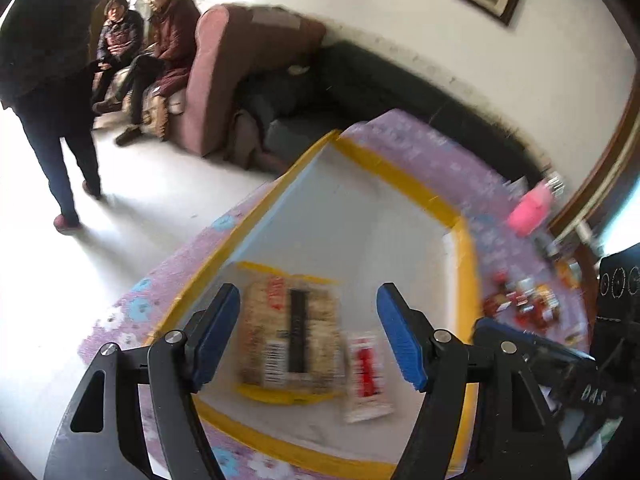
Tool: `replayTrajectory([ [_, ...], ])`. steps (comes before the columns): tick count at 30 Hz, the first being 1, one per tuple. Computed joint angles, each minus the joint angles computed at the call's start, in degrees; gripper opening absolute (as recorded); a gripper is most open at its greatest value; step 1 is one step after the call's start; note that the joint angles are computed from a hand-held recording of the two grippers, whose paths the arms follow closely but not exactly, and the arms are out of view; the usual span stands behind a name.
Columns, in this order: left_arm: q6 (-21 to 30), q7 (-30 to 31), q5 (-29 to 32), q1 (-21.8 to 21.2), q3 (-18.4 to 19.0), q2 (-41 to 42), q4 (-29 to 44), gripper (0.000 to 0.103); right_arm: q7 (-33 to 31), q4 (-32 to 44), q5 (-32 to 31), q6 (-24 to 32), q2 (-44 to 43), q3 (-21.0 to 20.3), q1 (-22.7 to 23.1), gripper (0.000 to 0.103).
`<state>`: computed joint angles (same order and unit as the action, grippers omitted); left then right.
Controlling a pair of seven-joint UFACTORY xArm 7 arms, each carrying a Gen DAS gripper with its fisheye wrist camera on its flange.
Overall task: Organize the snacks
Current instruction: 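Carry both packs to the yellow-rimmed tray and release them inside, then grasp the red chocolate bar with the left gripper while the right grasps a red candy bag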
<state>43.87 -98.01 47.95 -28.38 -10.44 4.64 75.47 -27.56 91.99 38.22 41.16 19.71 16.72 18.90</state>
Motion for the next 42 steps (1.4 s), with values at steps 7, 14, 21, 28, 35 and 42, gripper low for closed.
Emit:
replayTrajectory([
  [7,-7.6,-1.8,7.9,-1.3,-0.2,1.5,3.5,0.075,-8.6,-17.4,1.6,-26.3,-16.2,-4.1,-2.4,0.094],
  [14,-9.2,4.8,4.8,-4.8,0.9,6.9,9.9,0.075,5.9,-13.2,-1.5,-17.9,-12.5,-11.3,-9.4,0.098],
  [21,-7.4,10.3,0.1,-8.5,2.8,10.7,14.8,0.075,11.1,-10.1,-4.2,-12.1,-6.5,-11.1,-15.3,0.080],
  [28,-5.6,16.5,-5.1,-11.3,4.1,14.9,20.1,0.075,18.0,-2.5,-6.9,-12.0,2.7,-10.1,-16.1,0.081],
  [35,-5.2,19.5,-7.7,-13.3,5.7,16.4,22.2,0.075,23.4,4.8,-14.6,-5.4,8.2,-8.3,-16.6,0.056],
  [42,-6.5,21.8,-10.8,-13.3,6.1,18.4,23.6,0.075,9.1,-1.5,1.0,5.8,2.2,-3.3,-22.8,0.059],
])
